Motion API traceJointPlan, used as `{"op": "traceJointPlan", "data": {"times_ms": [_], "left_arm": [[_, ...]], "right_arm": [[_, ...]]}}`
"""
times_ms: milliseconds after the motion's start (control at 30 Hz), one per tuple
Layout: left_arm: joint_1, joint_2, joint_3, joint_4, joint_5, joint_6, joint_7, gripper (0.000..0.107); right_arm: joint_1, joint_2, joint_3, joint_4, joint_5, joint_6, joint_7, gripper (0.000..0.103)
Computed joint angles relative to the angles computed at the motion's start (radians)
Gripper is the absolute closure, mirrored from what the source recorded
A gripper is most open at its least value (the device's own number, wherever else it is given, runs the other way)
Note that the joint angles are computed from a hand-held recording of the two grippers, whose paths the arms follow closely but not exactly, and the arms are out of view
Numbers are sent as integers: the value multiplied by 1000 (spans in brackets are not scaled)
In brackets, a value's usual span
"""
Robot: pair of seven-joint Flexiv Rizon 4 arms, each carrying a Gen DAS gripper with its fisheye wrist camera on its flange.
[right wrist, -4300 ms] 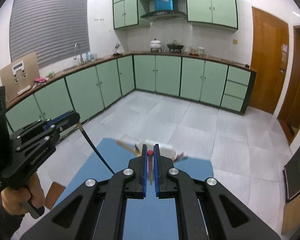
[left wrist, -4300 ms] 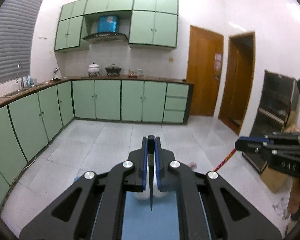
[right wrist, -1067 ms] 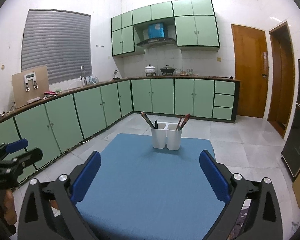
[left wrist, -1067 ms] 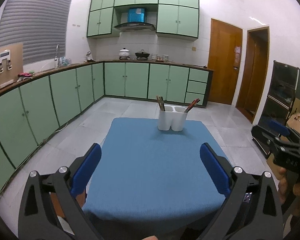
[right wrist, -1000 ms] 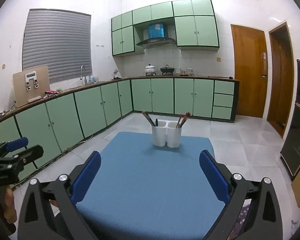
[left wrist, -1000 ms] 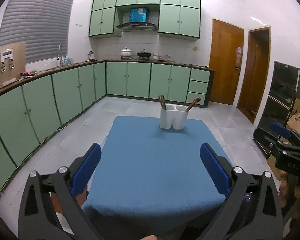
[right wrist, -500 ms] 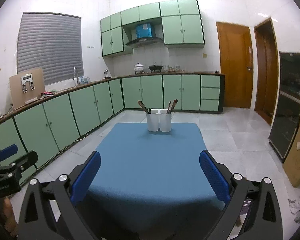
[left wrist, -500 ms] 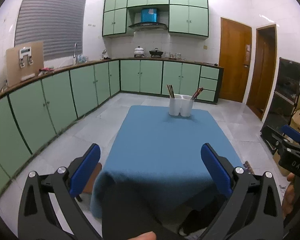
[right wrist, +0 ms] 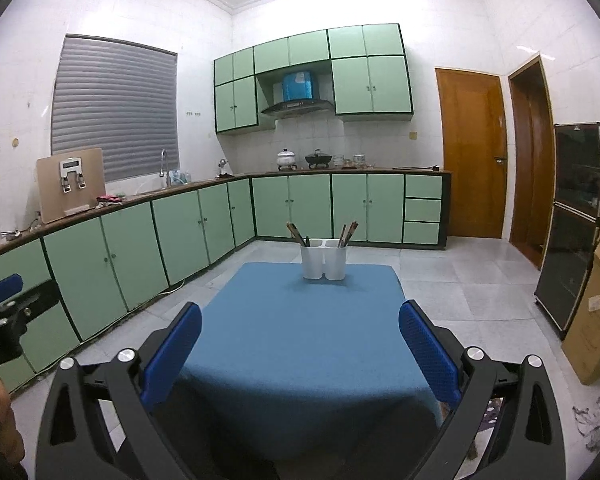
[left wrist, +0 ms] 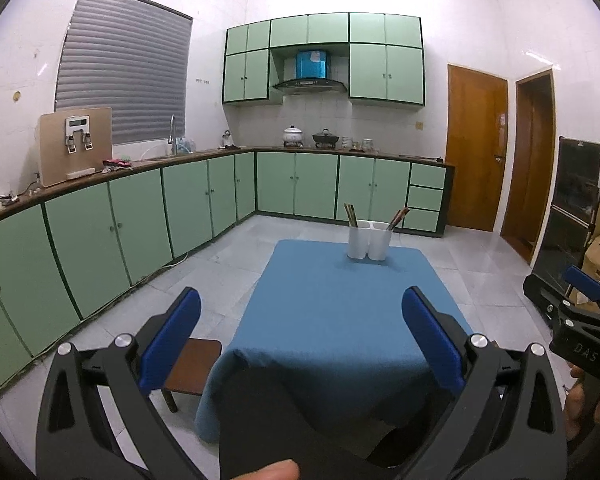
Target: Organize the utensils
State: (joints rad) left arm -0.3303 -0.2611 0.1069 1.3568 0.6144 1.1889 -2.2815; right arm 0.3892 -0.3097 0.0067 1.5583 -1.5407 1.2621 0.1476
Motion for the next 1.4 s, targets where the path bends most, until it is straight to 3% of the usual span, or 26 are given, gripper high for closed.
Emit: {"op": "traceJointPlan", "data": {"times_ms": [200,767,1400], "left_arm": [[1,-3,-13,5,-7,-10,20,9],[-12,-1,12,-1,38,-13,-48,9],[-5,-12,9,-1,28,3,-53,9]], "right_arm": [[3,-4,1,6,41,0,-34,6],[-11,16,6,29,-5,-10,6,6],[-15,25,14,37,-19,-31,26,6]]}}
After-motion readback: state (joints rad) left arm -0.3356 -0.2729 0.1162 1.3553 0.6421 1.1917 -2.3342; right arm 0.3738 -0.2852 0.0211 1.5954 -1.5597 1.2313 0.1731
